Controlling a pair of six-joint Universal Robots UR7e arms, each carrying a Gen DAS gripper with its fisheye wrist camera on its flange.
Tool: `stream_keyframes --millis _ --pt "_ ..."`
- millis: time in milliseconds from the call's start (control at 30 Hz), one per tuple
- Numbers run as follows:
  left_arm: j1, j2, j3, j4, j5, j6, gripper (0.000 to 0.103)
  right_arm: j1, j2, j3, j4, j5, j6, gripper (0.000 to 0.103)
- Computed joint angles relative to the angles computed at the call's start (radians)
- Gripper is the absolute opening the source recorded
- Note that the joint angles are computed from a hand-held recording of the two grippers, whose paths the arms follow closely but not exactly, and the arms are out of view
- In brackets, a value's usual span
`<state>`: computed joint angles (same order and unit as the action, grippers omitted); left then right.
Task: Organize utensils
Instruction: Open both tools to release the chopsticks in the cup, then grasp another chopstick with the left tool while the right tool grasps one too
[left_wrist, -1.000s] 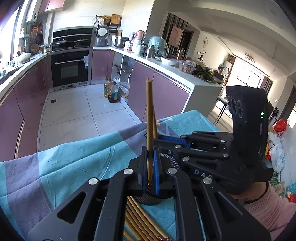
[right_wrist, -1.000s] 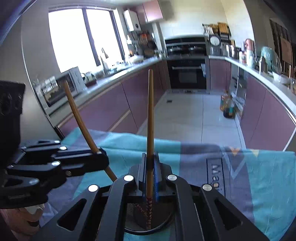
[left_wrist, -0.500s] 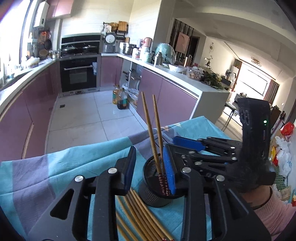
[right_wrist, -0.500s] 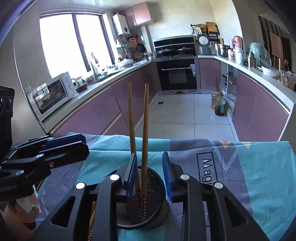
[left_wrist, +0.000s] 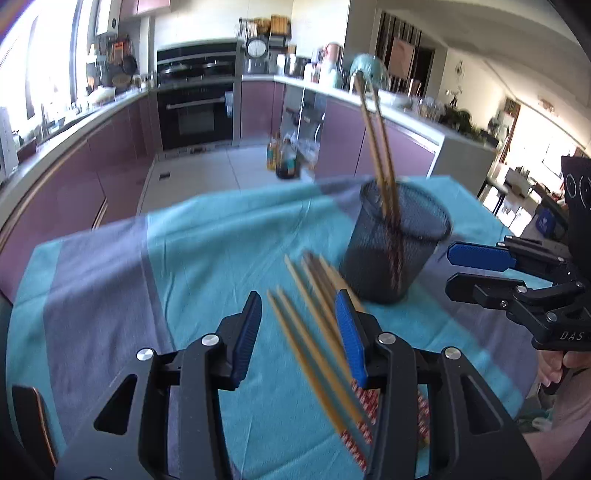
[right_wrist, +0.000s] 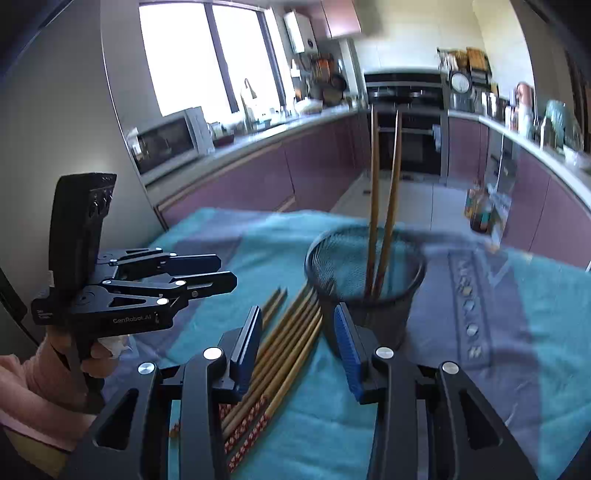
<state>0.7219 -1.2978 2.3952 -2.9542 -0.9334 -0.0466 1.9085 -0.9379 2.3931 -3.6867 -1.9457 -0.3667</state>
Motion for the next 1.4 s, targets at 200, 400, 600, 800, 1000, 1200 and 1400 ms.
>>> stream_keyframes --millis 200,400,600,800,1000,1200,1400 --pt "0.054 0.007 0.042 0.020 -0.018 -0.013 0.041 -0.033 0.069 -0.021 0.043 -0.038 0.072 0.037" --pt "0.079 0.027 0.061 -0.004 -0.020 -0.002 0.039 -0.030 0.116 -0.034 0.025 -0.078 0.093 0.036" --pt "0.073 0.055 0.064 -0.003 -0.022 -0.017 0.038 -0.029 0.142 -0.052 0.027 -0.105 0.099 0.033" --pt "0.079 0.067 0.060 -0.006 -0.024 -0.019 0.036 -0.010 0.159 -0.073 0.038 -0.140 0.102 0.031" --pt "0.079 0.083 0.051 0.002 -0.011 -0.011 0.032 0.006 0.176 -0.090 0.052 -0.176 0.100 0.027" --pt "0.097 0.098 0.032 -0.002 -0.024 0.000 0.032 0.017 0.205 -0.127 0.067 -0.198 0.107 0.025" --pt "0.103 0.124 0.023 -0.027 -0.014 -0.013 0.025 0.010 0.208 -0.127 0.050 -0.189 0.117 0.019"
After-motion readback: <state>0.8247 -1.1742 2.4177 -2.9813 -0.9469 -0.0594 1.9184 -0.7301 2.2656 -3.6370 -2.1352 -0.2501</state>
